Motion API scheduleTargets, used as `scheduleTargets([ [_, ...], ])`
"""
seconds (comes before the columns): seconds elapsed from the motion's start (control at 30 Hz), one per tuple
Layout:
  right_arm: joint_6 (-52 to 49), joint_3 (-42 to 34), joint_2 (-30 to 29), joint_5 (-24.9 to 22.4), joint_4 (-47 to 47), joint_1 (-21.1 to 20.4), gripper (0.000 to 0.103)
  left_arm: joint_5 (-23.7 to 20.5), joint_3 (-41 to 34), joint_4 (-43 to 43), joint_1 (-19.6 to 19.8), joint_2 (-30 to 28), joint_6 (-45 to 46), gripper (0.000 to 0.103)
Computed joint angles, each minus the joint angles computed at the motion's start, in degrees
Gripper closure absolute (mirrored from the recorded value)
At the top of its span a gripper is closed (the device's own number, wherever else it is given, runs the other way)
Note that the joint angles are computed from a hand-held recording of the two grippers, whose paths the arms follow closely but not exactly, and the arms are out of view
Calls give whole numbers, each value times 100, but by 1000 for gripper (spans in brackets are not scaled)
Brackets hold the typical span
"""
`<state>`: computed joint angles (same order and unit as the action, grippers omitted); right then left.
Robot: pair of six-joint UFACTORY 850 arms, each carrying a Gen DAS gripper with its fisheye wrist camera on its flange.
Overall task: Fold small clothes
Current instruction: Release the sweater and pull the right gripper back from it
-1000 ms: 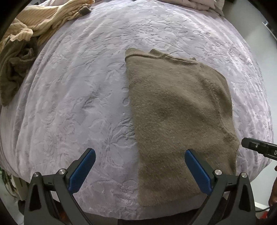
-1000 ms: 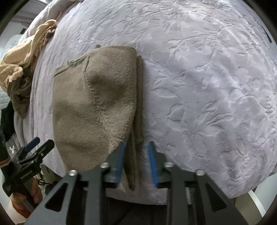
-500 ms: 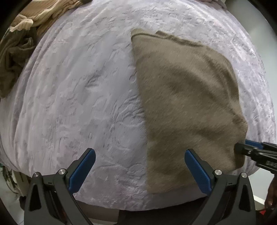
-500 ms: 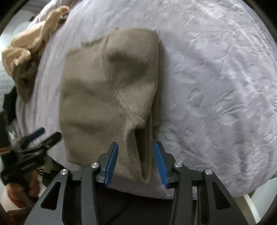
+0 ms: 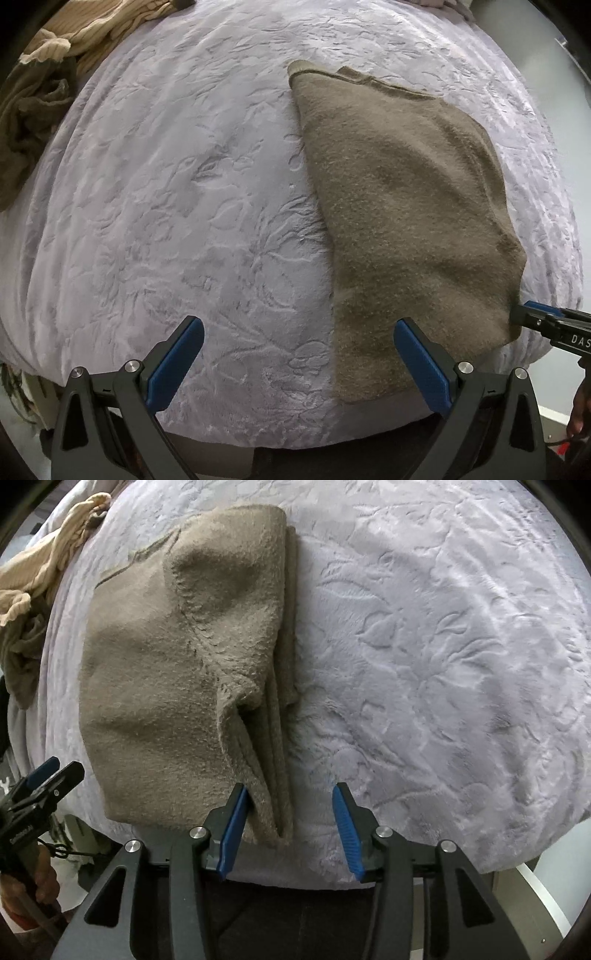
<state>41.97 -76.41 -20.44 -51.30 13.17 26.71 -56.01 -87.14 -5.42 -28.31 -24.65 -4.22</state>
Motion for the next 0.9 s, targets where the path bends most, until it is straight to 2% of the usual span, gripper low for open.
scheduleTargets([
  [0.27,681,-59,95,-50,-331,226,52,-101,138,-312,138,111,585,0],
  [0.4,662,-241,42,-171,-368,315,43,-236,150,-450,198,136,641,0],
  [0.53,608,-469,-147,-163,-355,397,41,-277,253,-389,202,191,518,0],
  [0.7,385,-408,-147,-172,-210,360,32,-394,398,-388,148,244,203,0],
  [0.9,49,-294,-73,-115,-67,300,31,-366,481,-118,-18,470,-292,0],
])
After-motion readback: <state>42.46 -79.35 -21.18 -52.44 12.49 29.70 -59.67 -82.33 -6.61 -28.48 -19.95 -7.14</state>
